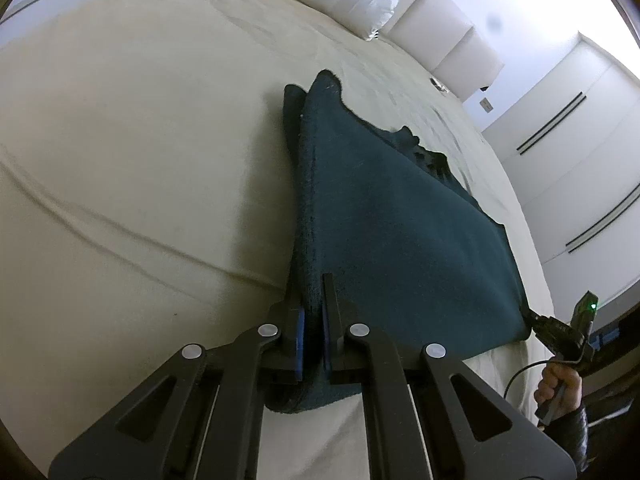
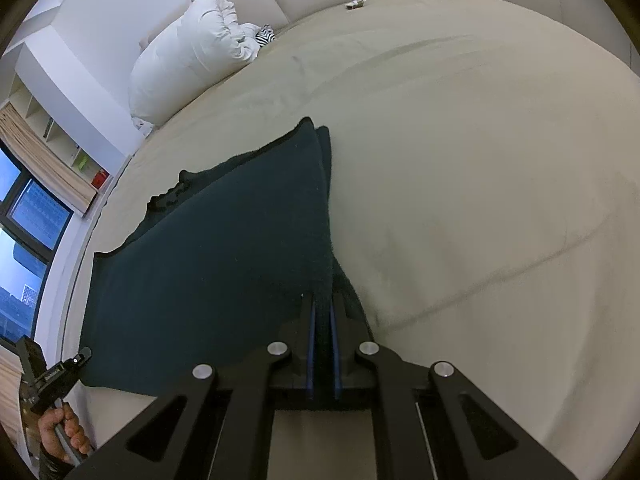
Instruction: Fold small clothes
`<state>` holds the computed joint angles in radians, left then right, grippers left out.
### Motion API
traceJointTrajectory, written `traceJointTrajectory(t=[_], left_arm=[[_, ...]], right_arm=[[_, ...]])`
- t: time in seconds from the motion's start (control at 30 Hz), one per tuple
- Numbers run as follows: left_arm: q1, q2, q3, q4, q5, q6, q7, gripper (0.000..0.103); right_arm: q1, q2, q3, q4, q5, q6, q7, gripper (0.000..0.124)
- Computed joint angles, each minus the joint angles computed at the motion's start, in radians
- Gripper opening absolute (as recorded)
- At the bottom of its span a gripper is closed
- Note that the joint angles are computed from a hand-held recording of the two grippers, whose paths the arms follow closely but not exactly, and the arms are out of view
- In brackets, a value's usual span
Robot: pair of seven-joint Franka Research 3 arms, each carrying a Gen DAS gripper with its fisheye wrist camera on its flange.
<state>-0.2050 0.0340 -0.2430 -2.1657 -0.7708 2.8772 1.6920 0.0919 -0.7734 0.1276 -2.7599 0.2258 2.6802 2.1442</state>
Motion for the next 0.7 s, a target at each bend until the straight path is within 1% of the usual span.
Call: traceJointTrajectory(t=[0.1,0.17,0.23,0.3,0.4,0.5,0.6,0.7], left_arm=[[0.001,0.006,-0.001,-0.001,0.013,0.007,-0.002,0.005],[-0.001,0.008,-0.004,-0.004,0.035,0.019,-0.010,0.005],[0.002,0.009,-0.009,-0.005,0.001,0.027,0.011,0.005],[0.002,0.012,-0.012,-0.006,-0.012,0.034,0.025,0.005],[0.000,0.009,-0.012,-0.012,0.007,0.042,0.007,0.005],[0.000,0.009,-0.014,-0.017,-0.002,0.050,-0.002,0.005],[-0.004,0.002,-0.014,-0.032,0.010,0.062,-0.024,0.005],[-0.008,0.003,-0.014,-0.041,-0.004,0.076,-0.017,0.005]], right_arm=[[0.010,0.015,-0.016,-0.008,0.016,0.022,-0.006,0.007],[0.027,0.022,-0.038,-0.025,0.045,0.060,-0.015,0.007],[0.047,0.027,-0.058,-0.034,0.071,0.084,-0.035,0.007],[0.037,0.022,-0.045,-0.037,0.070,0.090,-0.041,0.007],[0.019,0.033,-0.025,-0.021,0.056,0.074,-0.038,0.008],[0.001,0.045,-0.006,-0.008,0.034,0.059,-0.030,0.008],[-0.001,0.044,-0.002,-0.009,0.023,0.060,-0.024,0.008],[-0.004,0.042,0.002,-0.006,0.016,0.055,-0.015,0.008]])
